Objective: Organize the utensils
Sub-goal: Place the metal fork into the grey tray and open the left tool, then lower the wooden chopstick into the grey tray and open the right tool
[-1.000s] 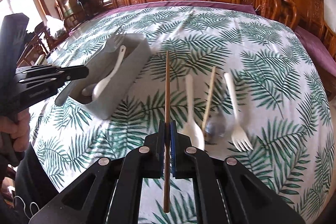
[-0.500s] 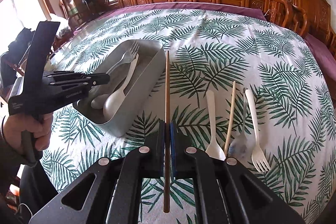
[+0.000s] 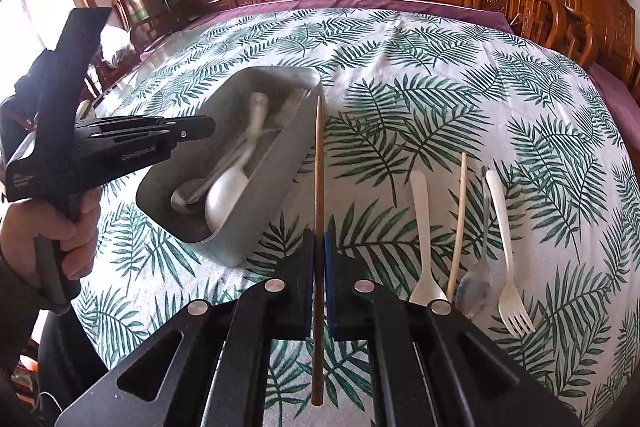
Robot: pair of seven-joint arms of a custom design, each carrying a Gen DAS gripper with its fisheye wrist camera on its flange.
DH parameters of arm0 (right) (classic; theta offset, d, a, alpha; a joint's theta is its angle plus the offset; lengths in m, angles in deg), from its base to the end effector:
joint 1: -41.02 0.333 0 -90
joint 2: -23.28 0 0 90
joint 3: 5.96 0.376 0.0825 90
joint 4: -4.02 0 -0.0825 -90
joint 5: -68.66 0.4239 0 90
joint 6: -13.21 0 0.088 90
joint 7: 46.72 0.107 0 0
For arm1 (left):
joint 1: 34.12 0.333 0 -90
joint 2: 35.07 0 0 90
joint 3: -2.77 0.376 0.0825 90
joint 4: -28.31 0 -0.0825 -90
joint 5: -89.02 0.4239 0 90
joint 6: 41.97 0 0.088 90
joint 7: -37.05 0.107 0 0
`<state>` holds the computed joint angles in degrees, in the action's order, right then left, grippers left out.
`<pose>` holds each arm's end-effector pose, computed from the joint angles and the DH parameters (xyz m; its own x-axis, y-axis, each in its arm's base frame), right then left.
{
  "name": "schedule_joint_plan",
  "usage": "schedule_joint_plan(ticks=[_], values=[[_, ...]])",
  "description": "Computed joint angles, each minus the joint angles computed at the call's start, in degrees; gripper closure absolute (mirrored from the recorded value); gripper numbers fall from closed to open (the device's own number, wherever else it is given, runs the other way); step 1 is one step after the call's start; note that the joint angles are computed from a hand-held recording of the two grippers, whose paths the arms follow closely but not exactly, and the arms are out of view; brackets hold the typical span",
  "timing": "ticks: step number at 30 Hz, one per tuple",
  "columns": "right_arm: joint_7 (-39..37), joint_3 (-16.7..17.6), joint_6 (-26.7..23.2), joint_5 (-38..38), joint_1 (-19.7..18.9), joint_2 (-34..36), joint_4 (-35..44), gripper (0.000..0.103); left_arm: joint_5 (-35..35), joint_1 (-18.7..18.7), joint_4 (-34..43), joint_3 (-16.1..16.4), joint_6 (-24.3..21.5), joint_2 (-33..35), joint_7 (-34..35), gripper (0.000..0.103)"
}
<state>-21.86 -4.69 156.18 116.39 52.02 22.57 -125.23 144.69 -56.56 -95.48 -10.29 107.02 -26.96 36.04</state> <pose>0.5594 0.1173 0.4272 0.6989 -0.6860 -0.2025 -0.6628 -0.5147 -0.5439 0.4927 -0.3680 0.3916 0.1805 -0.9822 0.0514 -0.7825 -0.1750 -0.5975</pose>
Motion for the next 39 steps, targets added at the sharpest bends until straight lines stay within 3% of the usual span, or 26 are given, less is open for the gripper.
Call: schedule_joint_plan(ticks=[9,25,32,39], values=[[2.3,1.8,0.4,0.9,2.3,0.7,2.0,0.097,2.8,0.6,-3.7,-1.2,-0.4,-5.7,-1.4,0.1],[11.6,4.6,3.6,-3.9,6.3,5.0,6.1,0.097,4.2,5.6,-13.6,-4.5,2.0,-17.0,-5.7,0.099],[16.2,5.2,5.9,-8.0,7.2,6.7,6.6,0.097,5.4,7.0,-15.1,-5.8,2.9,-18.8,-7.6,0.099],[15.2,5.7,5.8,-7.2,6.8,6.8,6.8,0.096,6.1,7.2,-15.3,-6.3,3.2,-18.8,-8.2,0.099]])
